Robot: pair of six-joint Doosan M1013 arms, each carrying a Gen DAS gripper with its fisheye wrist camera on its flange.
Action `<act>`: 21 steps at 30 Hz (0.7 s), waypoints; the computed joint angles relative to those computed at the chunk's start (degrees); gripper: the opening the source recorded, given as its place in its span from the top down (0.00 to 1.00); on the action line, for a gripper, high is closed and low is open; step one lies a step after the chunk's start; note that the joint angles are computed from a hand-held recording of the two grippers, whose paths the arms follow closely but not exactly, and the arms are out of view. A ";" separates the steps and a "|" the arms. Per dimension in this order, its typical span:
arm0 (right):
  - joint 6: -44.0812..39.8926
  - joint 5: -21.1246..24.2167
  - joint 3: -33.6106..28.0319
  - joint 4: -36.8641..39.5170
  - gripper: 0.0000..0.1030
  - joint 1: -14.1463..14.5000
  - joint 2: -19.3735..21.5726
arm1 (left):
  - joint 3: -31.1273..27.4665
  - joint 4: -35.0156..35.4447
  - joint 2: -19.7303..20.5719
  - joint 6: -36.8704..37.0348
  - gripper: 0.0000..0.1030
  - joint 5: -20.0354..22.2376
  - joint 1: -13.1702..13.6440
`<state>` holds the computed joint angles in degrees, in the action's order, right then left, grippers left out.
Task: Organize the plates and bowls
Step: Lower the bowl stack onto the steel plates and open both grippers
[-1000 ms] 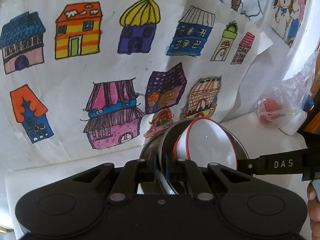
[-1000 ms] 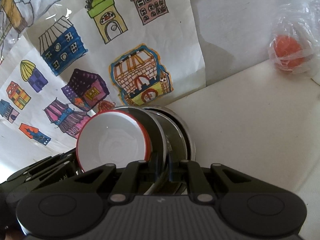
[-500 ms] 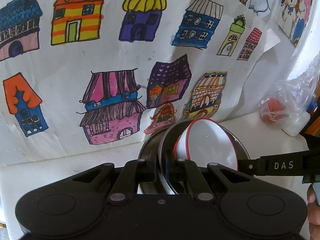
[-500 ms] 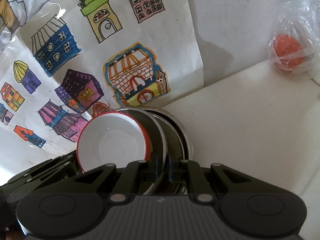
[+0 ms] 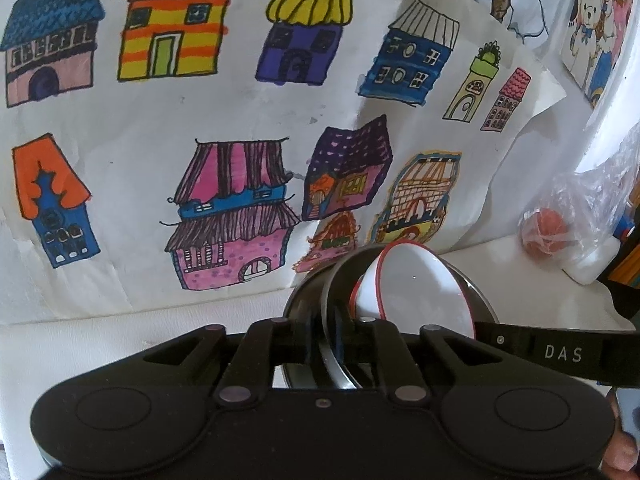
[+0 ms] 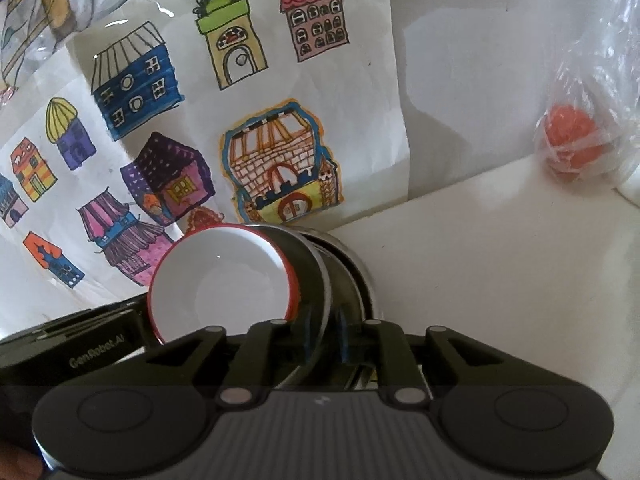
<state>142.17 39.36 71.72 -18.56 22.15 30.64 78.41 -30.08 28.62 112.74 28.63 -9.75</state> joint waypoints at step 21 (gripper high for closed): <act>25.16 -6.73 10.99 -21.68 0.26 3.23 -6.16 | 6.82 -10.20 -4.73 6.75 0.46 -6.27 1.29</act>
